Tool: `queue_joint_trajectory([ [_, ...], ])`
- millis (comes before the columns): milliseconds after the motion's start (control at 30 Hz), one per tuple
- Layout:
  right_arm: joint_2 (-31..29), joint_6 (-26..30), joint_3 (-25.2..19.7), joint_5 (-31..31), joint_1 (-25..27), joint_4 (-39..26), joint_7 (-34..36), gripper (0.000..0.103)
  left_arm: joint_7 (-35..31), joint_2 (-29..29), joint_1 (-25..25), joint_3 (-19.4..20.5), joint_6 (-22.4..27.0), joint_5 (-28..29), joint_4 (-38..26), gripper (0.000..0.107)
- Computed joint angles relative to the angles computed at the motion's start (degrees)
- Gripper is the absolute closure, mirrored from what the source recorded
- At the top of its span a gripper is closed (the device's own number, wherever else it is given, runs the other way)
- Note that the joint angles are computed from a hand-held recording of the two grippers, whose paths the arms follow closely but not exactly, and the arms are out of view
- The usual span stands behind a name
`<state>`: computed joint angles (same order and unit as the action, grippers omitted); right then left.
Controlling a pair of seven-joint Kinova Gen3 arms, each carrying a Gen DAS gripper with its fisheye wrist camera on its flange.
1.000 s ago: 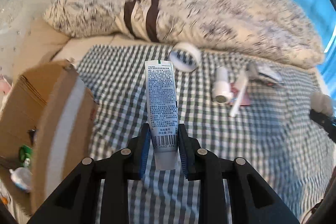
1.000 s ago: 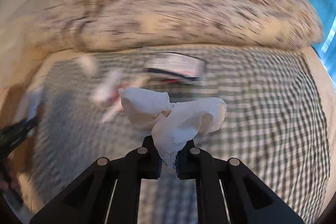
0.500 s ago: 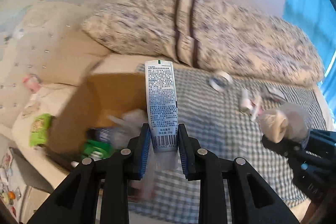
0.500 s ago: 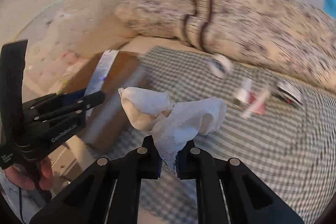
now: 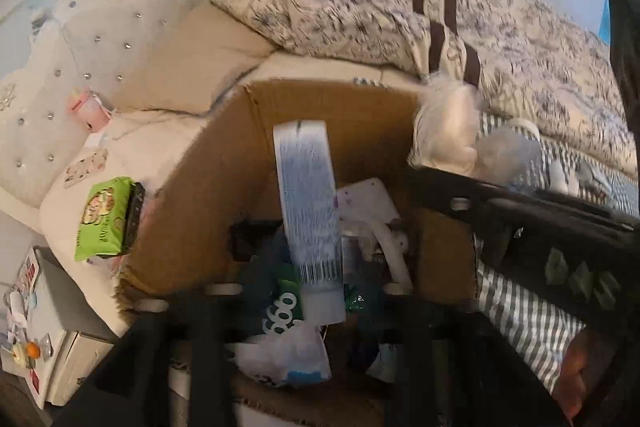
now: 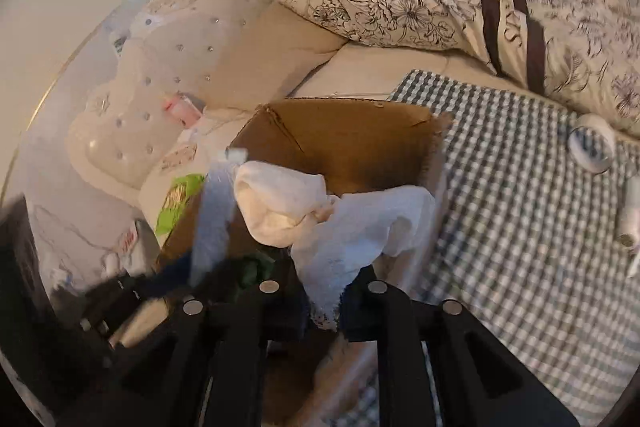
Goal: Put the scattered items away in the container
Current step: 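Carry both items over the cardboard box and open both grippers to drop them, then move both grippers back over the items on the bed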
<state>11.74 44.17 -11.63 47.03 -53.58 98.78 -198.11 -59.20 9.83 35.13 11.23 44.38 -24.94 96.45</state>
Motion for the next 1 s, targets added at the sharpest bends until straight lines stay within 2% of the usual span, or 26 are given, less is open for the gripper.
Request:
queue_joint_trajectory([
  [33,0.59,0.09,1.27,1.05,-1.21,0.09,-0.54,0.040,0.60,0.22,0.53,-0.26,-0.12,-0.56,0.04,0.004],
  [100,1.04,3.07,4.50,3.85,-5.74,0.45,-2.64,0.013,2.86,-0.65,0.07,1.29,-2.99,-2.99,1.85,0.004],
  [133,0.96,5.40,4.70,5.52,-6.94,0.61,-4.04,0.013,3.46,-0.59,0.70,0.99,-3.87,-3.63,2.24,0.004],
  [200,0.69,9.31,2.25,6.27,-6.16,0.49,-5.32,0.013,5.52,0.67,3.33,0.01,-2.96,-5.87,1.42,0.004],
  [333,-2.43,11.46,-8.08,7.35,1.99,3.86,-8.66,0.013,9.73,1.73,7.12,0.06,0.22,-9.86,-0.28,0.004],
  [467,-5.24,19.60,-18.70,8.60,7.52,5.79,-13.34,0.013,11.41,-0.01,9.05,1.40,1.46,-10.45,-0.80,0.004],
  [567,-7.88,26.59,-26.10,7.52,10.28,6.97,-15.81,0.013,15.09,-1.07,11.28,2.88,1.60,-12.20,-0.62,0.004],
  [700,-11.61,35.91,-29.22,3.15,6.53,9.20,-18.95,0.013,19.28,-0.55,14.68,5.14,2.91,-13.41,-1.37,0.004],
  [767,-13.16,40.57,-34.40,-0.16,7.44,10.49,-22.10,0.013,21.88,0.18,17.09,5.83,4.26,-13.57,-2.21,0.004],
  [833,-14.86,45.23,-38.74,-4.05,7.44,11.39,-26.24,0.013,21.18,0.76,17.85,6.64,3.61,-11.87,-3.09,0.004],
  [933,-17.26,52.22,-40.01,-10.70,4.25,11.46,-29.40,0.013,21.21,3.93,21.28,6.56,6.54,-12.11,-7.05,0.004],
  [1000,-17.74,56.88,-37.58,-15.36,0.78,11.05,-30.35,0.013,20.39,5.92,23.04,6.11,6.93,-11.52,-9.32,0.004],
])
